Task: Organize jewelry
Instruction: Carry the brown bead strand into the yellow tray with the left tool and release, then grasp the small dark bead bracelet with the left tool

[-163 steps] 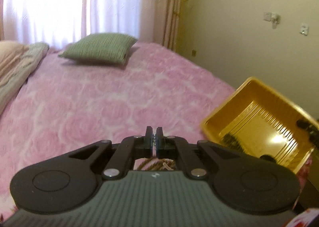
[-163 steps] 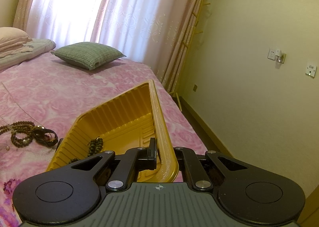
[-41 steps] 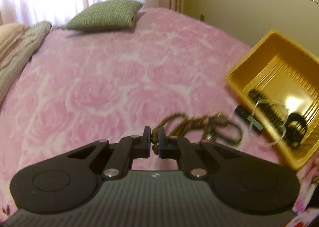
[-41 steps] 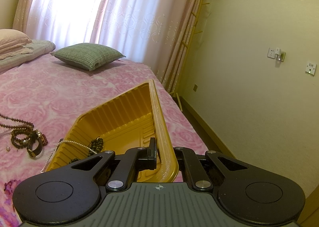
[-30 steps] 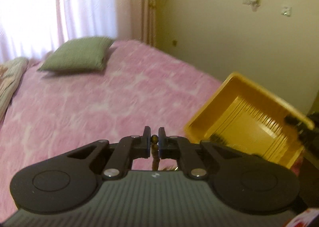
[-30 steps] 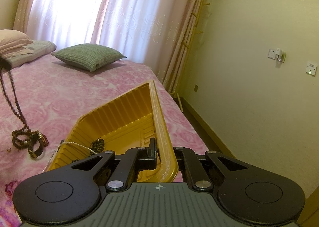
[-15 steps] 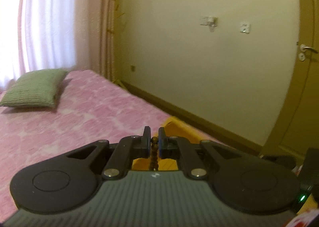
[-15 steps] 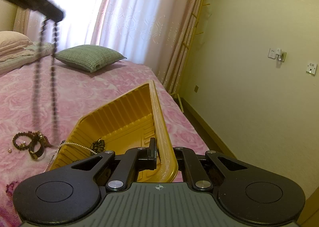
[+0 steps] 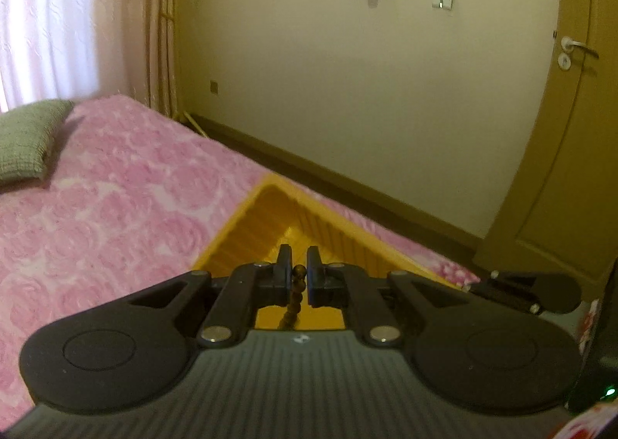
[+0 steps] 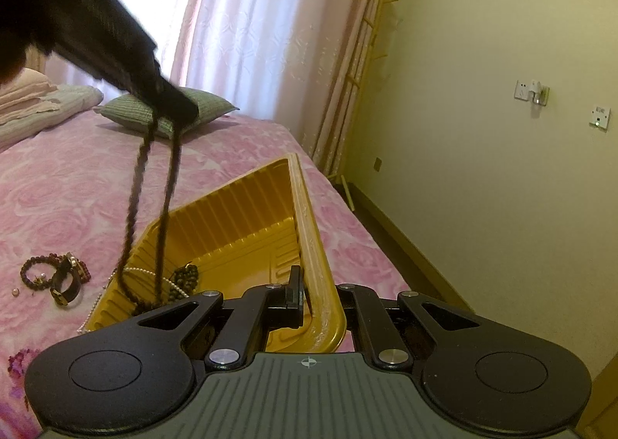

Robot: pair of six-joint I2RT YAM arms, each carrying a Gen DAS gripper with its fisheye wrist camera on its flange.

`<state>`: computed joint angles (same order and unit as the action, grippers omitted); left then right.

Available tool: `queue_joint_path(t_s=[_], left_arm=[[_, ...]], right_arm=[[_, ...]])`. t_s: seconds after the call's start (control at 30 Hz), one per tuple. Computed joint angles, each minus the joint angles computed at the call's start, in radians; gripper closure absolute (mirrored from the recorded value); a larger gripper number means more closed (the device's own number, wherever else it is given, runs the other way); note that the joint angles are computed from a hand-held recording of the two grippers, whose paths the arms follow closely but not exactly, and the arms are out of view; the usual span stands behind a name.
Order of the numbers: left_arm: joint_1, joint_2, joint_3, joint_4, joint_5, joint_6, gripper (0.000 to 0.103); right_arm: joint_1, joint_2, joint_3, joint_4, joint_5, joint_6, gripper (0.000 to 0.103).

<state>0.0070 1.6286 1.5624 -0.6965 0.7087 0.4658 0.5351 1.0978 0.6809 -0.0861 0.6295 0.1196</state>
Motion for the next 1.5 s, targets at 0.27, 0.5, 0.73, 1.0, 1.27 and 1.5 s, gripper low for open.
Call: queue_joint_path(t_s=[0.27, 0.5, 0.73, 1.0, 1.27, 1.5], left_arm=[[0.019, 0.012, 0.026, 0.015, 0.023, -0.018, 0.083], [0.152, -0.008, -0.030, 0.054, 0.024, -0.026, 0.082], [0.323, 0.018, -0.137, 0.114, -0.030, 0.019, 0.081], [0.447, 0.068, -0.259, 0.203, -0.079, 0.070, 0.080], [0.474, 0.142, -0.286, 0.252, -0.099, 0.058, 0.079], [0.424, 0.190, -0.283, 0.279, -0.129, 0.035, 0.079]], right_arm=[[0.006, 0.001, 0.005, -0.007, 0.006, 0.010, 0.097], [-0.002, -0.008, 0.007, -0.022, -0.004, 0.025, 0.097], [-0.009, -0.009, 0.002, -0.019, -0.007, 0.021, 0.097], [-0.009, 0.001, 0.011, -0.025, -0.002, 0.015, 0.097], [-0.009, 0.005, 0.012, -0.030, 0.004, 0.009, 0.097], [-0.011, 0.018, 0.014, -0.024, 0.007, 0.009, 0.097]])
